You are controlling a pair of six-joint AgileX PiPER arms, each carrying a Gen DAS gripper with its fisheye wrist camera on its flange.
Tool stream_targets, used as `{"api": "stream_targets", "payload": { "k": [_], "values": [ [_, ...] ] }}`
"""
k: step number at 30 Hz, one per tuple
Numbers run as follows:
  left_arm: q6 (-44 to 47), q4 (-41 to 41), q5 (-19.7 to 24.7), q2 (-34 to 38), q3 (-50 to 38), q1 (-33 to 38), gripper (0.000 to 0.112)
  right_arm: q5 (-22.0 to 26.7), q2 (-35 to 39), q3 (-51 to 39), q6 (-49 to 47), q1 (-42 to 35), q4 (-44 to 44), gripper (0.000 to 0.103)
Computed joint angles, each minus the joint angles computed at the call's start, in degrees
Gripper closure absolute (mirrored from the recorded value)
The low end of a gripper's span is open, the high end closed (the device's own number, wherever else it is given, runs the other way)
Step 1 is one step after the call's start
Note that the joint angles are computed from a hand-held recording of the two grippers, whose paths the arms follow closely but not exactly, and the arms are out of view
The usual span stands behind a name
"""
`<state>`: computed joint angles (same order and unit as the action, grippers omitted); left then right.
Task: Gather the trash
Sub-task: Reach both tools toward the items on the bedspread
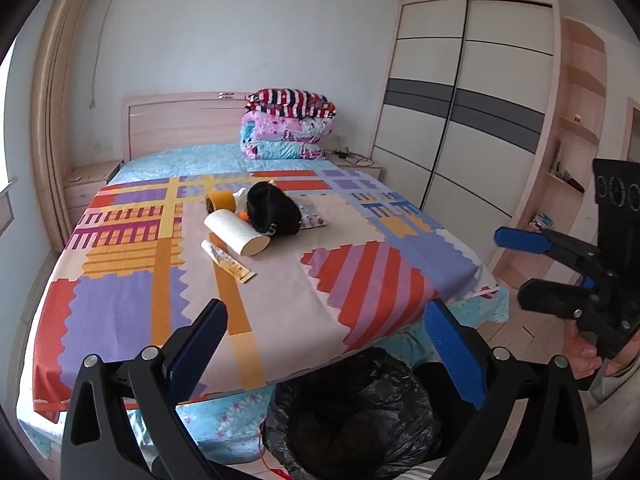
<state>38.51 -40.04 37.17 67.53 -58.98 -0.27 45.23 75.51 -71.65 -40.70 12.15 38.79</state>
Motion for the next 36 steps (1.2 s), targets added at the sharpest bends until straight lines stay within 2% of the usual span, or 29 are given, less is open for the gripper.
{"api": "stream_targets", "payload": {
  "k": [11, 13, 17, 19, 25, 31, 32, 36],
  "values": [
    [1.18, 0.57, -4.36, 8.15, -4.57, 3.72, 0.017, 0.2, 9.75, -10.27, 0.55, 0.09, -1.0, 0.004],
    [-0.88, 0.22, -2.29, 11.17, -7.01, 4.68, 0.017, 0.71, 12.55, -13.25, 2.71, 0.58, -2.63, 0.004],
    [1.75, -3.17, -0.83, 16.75, -11.71, 6.16, 0.017, 1.36, 19.13, -20.35, 5.56, 1.55, -4.65, 0.004],
    [-0.9, 0.28, -0.37, 19.15, -14.31, 5.76, 0.017, 2.03, 22.47, -24.41, 7.31, 2.1, -5.68, 0.004],
    [-4.18, 0.82, 1.94, 27.73, -22.05, 6.32, 0.017, 3.27, 31.13, -35.21, 12.8, 3.76, -10.6, 0.004],
    [-7.26, 1.36, 3.94, 34.21, -28.89, 7.1, 0.018, 7.49, 40.78, -48.9, 16.61, 3.76, -12.08, 0.004],
    [-7.57, 0.91, 4.45, 35.5, -30.21, 7.27, 0.019, 8.12, 41.94, -50.79, 17.14, 3.8, -12.33, 0.004],
    [-9.09, 0.76, 5.12, 39.38, -34.35, 7.41, 0.037, 12.62, 49.57, -62.51, 20.42, 4.05, -13.74, 0.004]
  ]
}}
